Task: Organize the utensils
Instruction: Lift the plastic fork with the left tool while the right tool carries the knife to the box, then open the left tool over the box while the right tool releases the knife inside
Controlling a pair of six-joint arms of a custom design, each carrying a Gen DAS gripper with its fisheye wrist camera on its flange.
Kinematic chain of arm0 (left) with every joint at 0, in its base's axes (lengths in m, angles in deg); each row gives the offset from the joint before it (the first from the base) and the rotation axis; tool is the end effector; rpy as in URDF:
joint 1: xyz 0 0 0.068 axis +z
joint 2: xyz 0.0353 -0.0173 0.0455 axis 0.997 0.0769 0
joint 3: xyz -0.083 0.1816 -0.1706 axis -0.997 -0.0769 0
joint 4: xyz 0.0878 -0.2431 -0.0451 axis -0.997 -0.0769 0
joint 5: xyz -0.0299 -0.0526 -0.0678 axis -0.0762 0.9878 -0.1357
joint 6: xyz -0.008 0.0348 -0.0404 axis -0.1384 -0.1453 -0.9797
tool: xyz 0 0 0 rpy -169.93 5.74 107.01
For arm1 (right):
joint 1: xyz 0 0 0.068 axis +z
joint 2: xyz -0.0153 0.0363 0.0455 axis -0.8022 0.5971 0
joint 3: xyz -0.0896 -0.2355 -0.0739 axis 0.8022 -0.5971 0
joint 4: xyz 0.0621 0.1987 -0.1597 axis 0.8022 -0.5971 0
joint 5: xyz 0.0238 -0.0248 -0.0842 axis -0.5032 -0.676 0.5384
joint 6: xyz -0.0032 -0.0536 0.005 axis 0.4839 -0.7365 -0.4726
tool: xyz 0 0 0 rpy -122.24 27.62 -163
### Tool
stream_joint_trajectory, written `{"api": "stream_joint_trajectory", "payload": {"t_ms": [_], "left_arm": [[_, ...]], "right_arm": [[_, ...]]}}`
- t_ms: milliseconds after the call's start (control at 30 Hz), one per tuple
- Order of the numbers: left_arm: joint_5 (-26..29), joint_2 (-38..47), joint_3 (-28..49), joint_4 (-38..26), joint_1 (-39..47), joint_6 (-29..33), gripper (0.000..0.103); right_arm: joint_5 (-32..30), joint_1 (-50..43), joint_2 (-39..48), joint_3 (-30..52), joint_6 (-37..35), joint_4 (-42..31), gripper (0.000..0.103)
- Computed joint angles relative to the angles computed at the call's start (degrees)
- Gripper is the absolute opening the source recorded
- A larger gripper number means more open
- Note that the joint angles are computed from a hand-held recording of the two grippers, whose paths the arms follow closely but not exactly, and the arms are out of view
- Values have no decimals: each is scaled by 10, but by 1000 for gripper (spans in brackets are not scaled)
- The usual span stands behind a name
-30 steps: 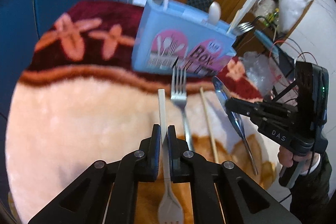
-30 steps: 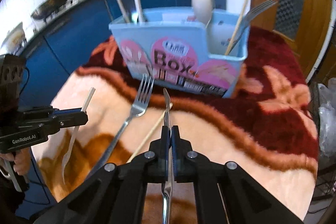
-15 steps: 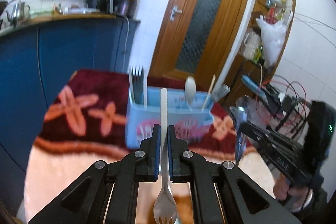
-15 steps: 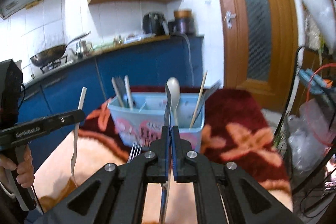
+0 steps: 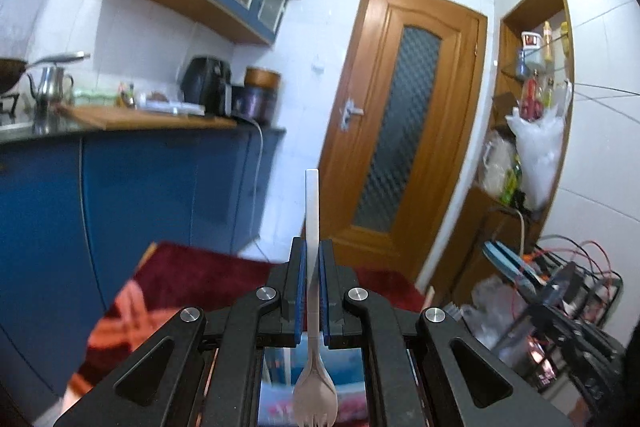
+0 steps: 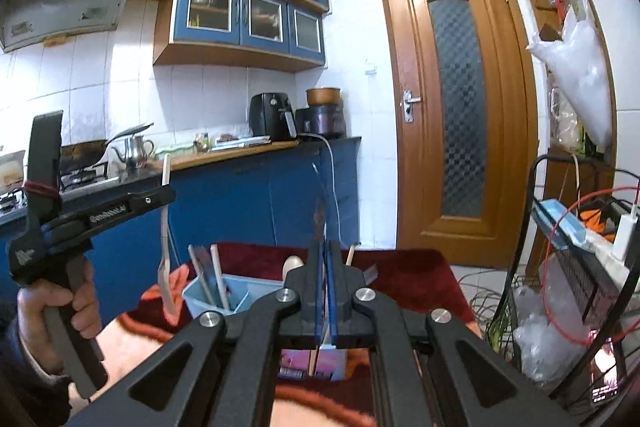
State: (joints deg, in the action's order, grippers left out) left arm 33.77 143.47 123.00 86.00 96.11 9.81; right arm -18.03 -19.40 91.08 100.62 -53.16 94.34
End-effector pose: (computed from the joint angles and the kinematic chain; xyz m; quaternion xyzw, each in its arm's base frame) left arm 0.3807 0.0464 0.2040 0.1270 0.7680 -0.2519 0.5749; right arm 0.2341 0.1314 0.1996 0.0686 0.7886 -0.0049 0.6111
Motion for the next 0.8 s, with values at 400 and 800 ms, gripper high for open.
{"api": "stream_joint_trajectory", "payload": {"t_ms": [400,800], "left_arm": [[-71,86,13,131,-36,-32,6],[-69,135,11,171,-35,-26,6]], "right_arm": [[-9,-32,56,39,-40,62,4],[-57,-66,167,78,-23,86,4]]}}
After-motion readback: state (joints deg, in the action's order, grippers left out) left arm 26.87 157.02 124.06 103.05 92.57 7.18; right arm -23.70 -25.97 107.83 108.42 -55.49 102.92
